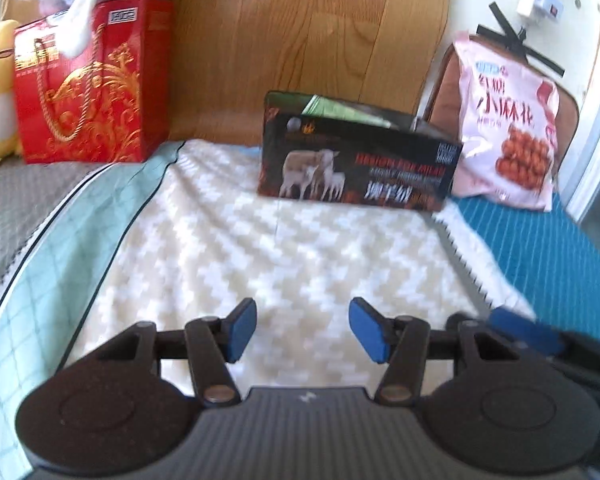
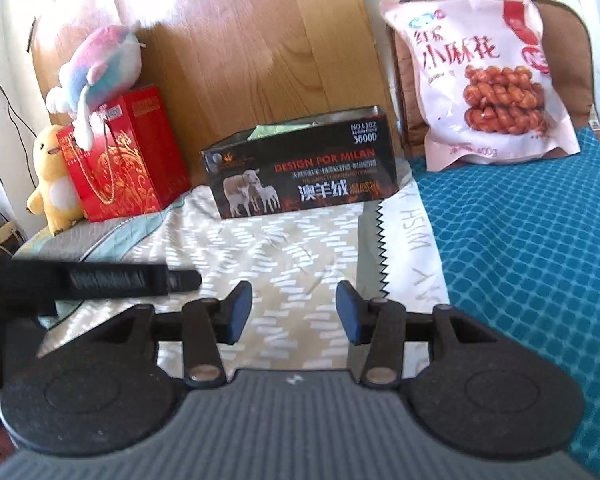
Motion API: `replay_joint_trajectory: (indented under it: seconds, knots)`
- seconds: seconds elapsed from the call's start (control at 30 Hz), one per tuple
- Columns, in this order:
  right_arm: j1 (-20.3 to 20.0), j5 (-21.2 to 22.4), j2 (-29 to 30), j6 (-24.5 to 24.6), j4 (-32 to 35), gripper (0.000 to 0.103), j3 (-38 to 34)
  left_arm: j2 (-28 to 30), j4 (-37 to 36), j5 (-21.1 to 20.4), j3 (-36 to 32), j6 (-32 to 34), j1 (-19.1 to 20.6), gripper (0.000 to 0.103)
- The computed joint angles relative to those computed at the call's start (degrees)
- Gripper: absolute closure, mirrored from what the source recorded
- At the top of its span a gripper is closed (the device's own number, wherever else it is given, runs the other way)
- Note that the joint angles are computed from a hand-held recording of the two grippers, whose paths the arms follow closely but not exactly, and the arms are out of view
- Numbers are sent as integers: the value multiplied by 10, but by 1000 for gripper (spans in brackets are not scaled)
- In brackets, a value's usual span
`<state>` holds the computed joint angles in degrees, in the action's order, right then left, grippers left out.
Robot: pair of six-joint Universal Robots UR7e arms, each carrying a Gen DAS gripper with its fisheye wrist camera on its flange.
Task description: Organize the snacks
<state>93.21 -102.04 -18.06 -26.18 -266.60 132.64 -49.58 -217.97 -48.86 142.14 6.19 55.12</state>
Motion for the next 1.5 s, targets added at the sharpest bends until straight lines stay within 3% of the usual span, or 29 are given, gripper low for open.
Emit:
replay_joint_trajectory:
  seconds: [0.23,0.43,0.57,1.1,1.23,1.5]
  knots:
    - [-1,11,28,-15,-50,47,5,63,-137,54,22,53,-26,46]
    - [-8,19,26,-7,-48,45,7,73,-157,57,21,66,-28,46]
    - [-5,19,32,-12,-62,34,5,84,-179,61,22,74,-32,42]
    - [-6,13,36,1,-76,22,3,114,-252,96,21,89,-46,2]
    - [-11,18,40,14,-94,15,2,117,-257,97,21,93,-48,0]
    - [-12,15,40,25,-97,12,0,110,-239,92,22,89,-46,0]
